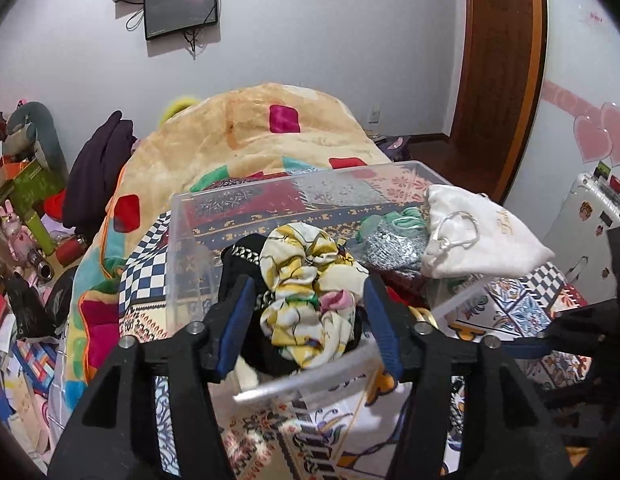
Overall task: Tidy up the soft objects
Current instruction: 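Grasp the black-white bracelet with the right tool and lift it, then lower the bracelet into the clear box and open the right tool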
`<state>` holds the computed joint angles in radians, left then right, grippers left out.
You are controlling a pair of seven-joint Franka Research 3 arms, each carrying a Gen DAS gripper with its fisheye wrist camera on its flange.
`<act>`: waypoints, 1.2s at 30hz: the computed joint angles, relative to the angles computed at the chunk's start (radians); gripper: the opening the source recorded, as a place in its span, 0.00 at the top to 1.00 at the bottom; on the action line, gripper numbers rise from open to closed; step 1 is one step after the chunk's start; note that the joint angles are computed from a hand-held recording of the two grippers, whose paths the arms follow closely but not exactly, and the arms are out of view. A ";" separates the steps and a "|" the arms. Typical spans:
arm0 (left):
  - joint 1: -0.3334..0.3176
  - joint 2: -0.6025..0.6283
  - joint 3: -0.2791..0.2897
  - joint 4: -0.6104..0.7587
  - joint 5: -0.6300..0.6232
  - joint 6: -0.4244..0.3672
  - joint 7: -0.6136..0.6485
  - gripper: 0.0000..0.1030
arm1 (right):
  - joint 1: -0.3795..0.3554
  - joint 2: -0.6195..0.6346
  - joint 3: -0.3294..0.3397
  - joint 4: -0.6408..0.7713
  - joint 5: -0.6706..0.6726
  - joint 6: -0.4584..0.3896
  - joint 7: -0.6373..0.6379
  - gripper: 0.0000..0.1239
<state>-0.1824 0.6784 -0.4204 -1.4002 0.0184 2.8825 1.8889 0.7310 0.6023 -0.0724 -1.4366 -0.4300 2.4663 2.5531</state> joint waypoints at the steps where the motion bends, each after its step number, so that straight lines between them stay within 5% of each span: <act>1: 0.011 -0.009 -0.009 -0.018 -0.006 0.011 0.005 0.42 | -0.003 0.002 0.000 -0.001 0.000 0.007 -0.005 0.84; 4: 0.062 -0.048 -0.059 -0.091 -0.036 0.058 0.030 0.40 | 0.009 0.001 -0.006 -0.003 -0.014 0.009 0.000 0.93; 19: 0.311 -0.150 -0.295 -0.317 -0.014 0.328 -0.007 0.10 | 0.104 -0.062 -0.079 0.024 -0.333 0.056 0.228 0.94; 24: 0.297 -0.158 -0.263 -0.321 0.041 0.357 -0.071 0.09 | 0.078 -0.021 -0.085 0.114 -0.371 0.052 0.295 0.94; 29: 0.306 -0.145 -0.266 -0.310 0.097 0.346 -0.128 0.09 | 0.032 0.091 -0.070 0.268 -0.282 0.014 0.223 0.94; 32: 0.300 -0.147 -0.251 -0.312 0.133 0.351 -0.163 0.09 | 0.020 0.148 -0.063 0.353 -0.196 -0.057 0.163 0.82; 33: 0.300 -0.147 -0.249 -0.313 0.146 0.354 -0.174 0.09 | 0.024 0.140 -0.069 0.339 -0.186 -0.055 0.162 0.71; 36: 0.317 -0.144 -0.264 -0.315 0.184 0.359 -0.202 0.09 | 0.046 0.091 -0.097 0.252 -0.206 0.006 0.197 0.67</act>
<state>0.1347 0.5348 -0.6843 -1.7149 0.2023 3.2419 1.6868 0.7768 0.6931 -0.1691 -1.1845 -0.6362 2.4721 2.7499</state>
